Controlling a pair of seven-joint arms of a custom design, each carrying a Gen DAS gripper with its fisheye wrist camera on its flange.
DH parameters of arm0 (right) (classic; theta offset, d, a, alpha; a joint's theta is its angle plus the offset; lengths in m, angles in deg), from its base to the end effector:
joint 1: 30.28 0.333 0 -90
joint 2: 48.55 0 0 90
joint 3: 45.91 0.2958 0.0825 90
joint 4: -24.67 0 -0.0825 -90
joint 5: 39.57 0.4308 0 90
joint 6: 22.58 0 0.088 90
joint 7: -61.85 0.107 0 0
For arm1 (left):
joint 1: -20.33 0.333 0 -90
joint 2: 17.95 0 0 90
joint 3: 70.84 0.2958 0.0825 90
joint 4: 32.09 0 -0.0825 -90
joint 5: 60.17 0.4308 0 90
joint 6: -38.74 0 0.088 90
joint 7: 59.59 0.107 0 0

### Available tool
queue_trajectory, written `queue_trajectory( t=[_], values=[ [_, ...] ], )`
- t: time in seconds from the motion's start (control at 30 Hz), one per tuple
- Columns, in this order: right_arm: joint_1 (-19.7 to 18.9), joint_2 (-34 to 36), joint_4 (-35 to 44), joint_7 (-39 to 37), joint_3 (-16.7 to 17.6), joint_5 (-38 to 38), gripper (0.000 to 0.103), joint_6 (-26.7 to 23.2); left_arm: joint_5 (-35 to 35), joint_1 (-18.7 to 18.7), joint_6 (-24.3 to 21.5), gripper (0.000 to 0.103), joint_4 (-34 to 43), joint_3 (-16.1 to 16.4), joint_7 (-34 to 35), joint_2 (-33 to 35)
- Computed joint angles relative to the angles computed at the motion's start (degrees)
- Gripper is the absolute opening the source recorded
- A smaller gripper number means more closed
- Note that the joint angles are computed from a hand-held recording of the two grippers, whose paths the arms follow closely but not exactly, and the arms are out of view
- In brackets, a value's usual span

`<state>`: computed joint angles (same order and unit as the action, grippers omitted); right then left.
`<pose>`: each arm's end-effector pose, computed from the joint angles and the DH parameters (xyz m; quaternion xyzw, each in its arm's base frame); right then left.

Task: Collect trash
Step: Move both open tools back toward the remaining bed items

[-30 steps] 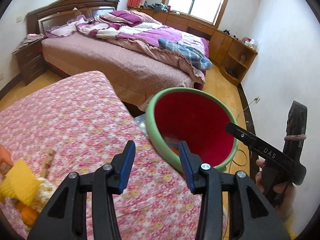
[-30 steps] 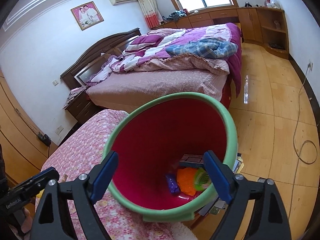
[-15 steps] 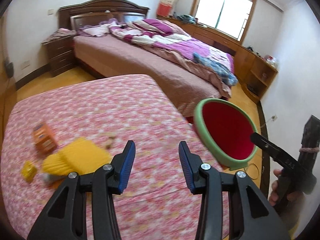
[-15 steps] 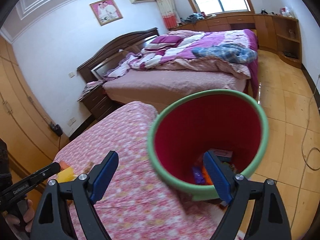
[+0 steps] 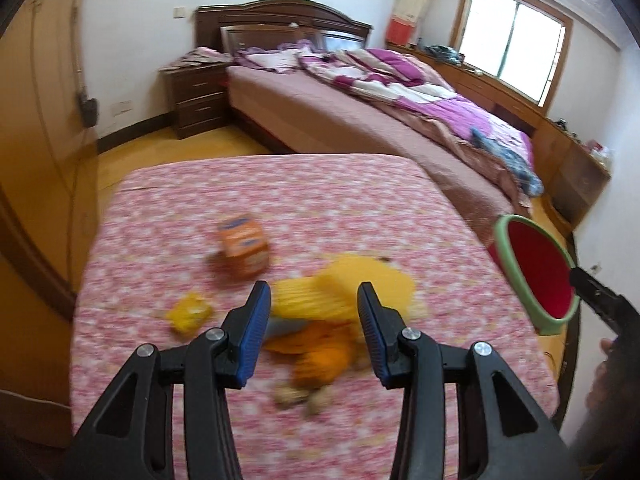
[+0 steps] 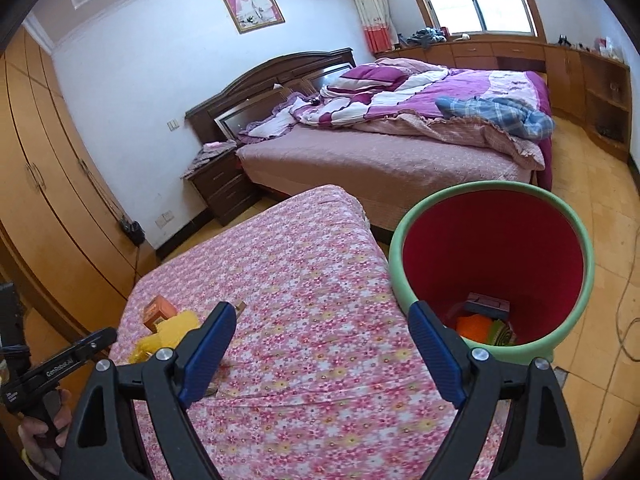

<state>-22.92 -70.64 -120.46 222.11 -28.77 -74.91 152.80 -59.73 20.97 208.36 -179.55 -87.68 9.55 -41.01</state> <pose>0.4393 0.2537 0.4508 -0.5760 0.6850 -0.1882 0.4044 0.4816 -0.1416 0.4407 -0.6702 0.6373 -0.3102 0.2202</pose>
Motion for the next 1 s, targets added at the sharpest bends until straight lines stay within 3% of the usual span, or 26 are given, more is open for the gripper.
queue_trajectory(
  t=[0.03,0.13,0.23,0.43,0.5,0.73,0.83,1.0],
  values=[
    [-0.80,0.36,0.76,0.85,1.35,-0.62,0.090,-0.61,0.10,0.41,0.03,0.045,-0.58,0.27,-0.04,-0.41],
    [0.16,1.63,2.01,1.05,1.11,-0.85,0.090,-0.96,0.20,2.02,0.02,0.045,-2.51,1.18,0.19,-1.66],
    [0.44,3.23,3.60,2.48,1.83,-2.01,0.094,-1.90,1.96,6.35,-0.40,0.045,-3.44,-0.56,-2.52,-1.88],
    [3.69,5.81,4.99,2.82,-0.27,-2.53,0.094,-2.47,4.32,9.72,-0.56,0.045,-3.12,0.37,-3.75,1.18],
    [4.54,6.50,5.26,2.90,-0.90,-2.54,0.094,-2.98,4.31,9.39,-0.63,0.045,-2.80,1.48,-3.35,2.39],
    [7.61,8.35,5.50,1.50,-3.74,-0.58,0.094,-4.44,-4.20,1.95,1.25,0.045,-0.40,8.64,6.34,8.77],
    [8.41,8.86,5.56,0.65,-4.45,0.21,0.094,-4.40,-6.28,1.08,1.20,0.045,0.58,8.82,8.62,10.20],
    [9.53,9.99,6.49,-1.44,-5.08,1.16,0.094,-4.55,-3.29,2.43,1.03,0.045,1.78,6.84,8.09,12.38]
  ],
)
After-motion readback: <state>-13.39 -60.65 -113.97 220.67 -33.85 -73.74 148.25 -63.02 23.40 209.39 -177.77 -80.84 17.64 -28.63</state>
